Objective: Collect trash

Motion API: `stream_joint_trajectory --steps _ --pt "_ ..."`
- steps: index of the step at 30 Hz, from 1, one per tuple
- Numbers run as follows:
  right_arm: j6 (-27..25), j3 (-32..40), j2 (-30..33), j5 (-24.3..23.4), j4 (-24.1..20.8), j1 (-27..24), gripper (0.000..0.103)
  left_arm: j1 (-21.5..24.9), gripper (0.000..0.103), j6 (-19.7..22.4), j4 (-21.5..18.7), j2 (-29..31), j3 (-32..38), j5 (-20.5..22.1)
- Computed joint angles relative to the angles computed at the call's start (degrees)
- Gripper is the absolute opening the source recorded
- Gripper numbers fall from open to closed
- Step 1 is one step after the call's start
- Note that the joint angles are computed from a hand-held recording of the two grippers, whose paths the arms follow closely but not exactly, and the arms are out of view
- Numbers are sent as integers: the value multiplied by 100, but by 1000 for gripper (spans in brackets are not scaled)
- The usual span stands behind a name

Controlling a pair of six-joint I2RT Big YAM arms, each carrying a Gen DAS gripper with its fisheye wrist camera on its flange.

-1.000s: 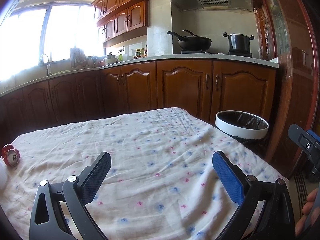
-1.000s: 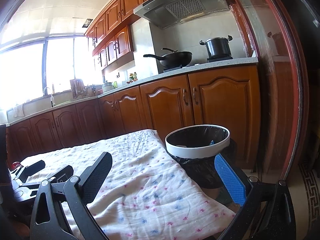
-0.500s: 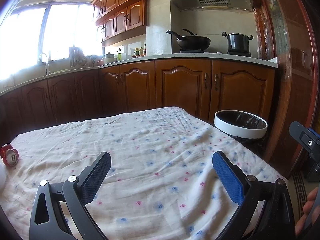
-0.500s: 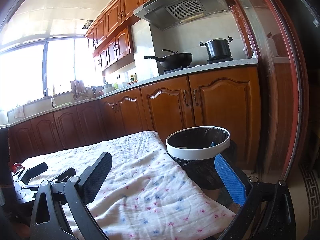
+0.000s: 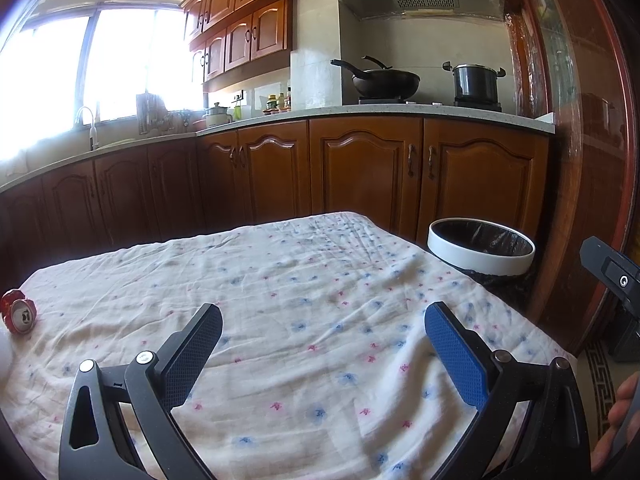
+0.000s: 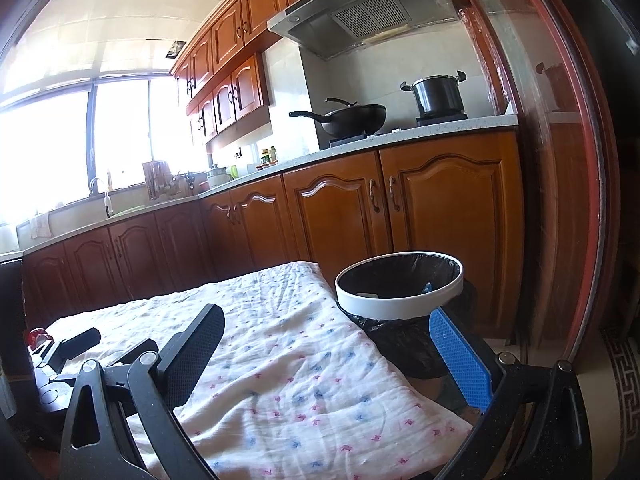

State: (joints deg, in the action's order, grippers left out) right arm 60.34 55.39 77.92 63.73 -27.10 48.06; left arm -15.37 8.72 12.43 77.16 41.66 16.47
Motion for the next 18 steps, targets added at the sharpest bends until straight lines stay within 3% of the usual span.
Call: stream_joint_trajectory --steps 18 --pt "51 -71 -25 -112 92 -47 103 6 102 7 -239 110 171 78"
